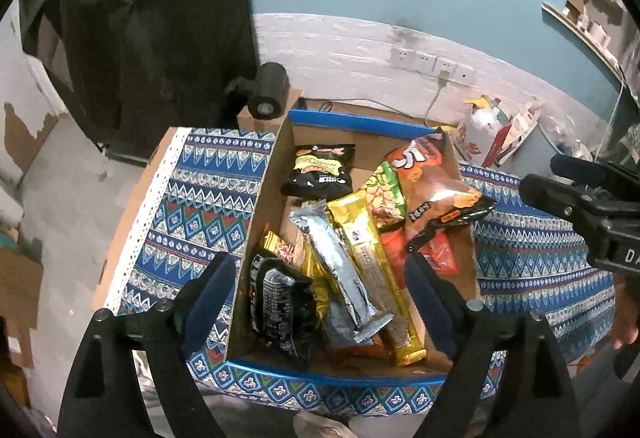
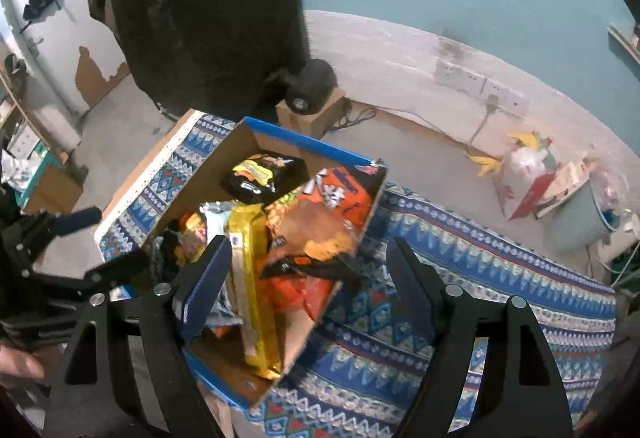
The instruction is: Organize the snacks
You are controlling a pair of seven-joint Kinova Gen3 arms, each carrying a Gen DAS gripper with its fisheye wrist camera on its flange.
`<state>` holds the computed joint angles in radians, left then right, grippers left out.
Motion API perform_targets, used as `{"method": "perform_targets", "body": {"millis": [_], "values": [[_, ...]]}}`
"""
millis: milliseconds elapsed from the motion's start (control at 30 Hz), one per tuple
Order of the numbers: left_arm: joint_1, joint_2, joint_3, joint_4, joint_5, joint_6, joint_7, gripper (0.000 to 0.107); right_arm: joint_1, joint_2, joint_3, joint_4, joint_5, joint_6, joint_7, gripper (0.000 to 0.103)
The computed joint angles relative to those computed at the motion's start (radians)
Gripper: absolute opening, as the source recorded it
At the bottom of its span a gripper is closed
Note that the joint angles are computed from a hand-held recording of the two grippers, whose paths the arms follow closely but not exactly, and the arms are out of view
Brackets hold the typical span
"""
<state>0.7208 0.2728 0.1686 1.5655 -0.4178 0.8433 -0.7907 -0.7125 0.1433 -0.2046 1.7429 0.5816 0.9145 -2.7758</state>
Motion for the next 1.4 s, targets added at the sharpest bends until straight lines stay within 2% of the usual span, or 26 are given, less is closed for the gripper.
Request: {"method": "perform_targets", "body": {"millis": [300, 567, 700, 1000, 1400], "values": [[0.053, 0.026, 0.016, -0.062, -0.013, 0.052, -0.038, 0.088, -0.025, -0.071, -0.043, 0.099, 0.103, 0.043, -0.159, 0.079], [0.122, 0.043, 0.005, -0.106, -0.069, 0.08, 0.014, 0.089, -0.024, -0.1, -0.082, 0.154, 0.139, 0.096, -0.211, 0.079], [0.161, 0.057, -0.001, -0.132, -0.118, 0.098, 0.039, 0.094, -0.007, -0.125, -0.089, 0.182, 0.132, 0.08, -0.219, 0.079], [0.205, 0.075, -0.01, -0.164, -0.164, 0.113, 0.048, 0.095, 0.048, -0.172, -0.11, 0.214, 0.11, 0.037, -0.23, 0.079], [0.208, 0.078, -0.013, -0.166, -0.172, 0.12, 0.067, 0.095, 0.068, -0.186, -0.135, 0.212, 0.117, 0.043, -0.236, 0.079]]}}
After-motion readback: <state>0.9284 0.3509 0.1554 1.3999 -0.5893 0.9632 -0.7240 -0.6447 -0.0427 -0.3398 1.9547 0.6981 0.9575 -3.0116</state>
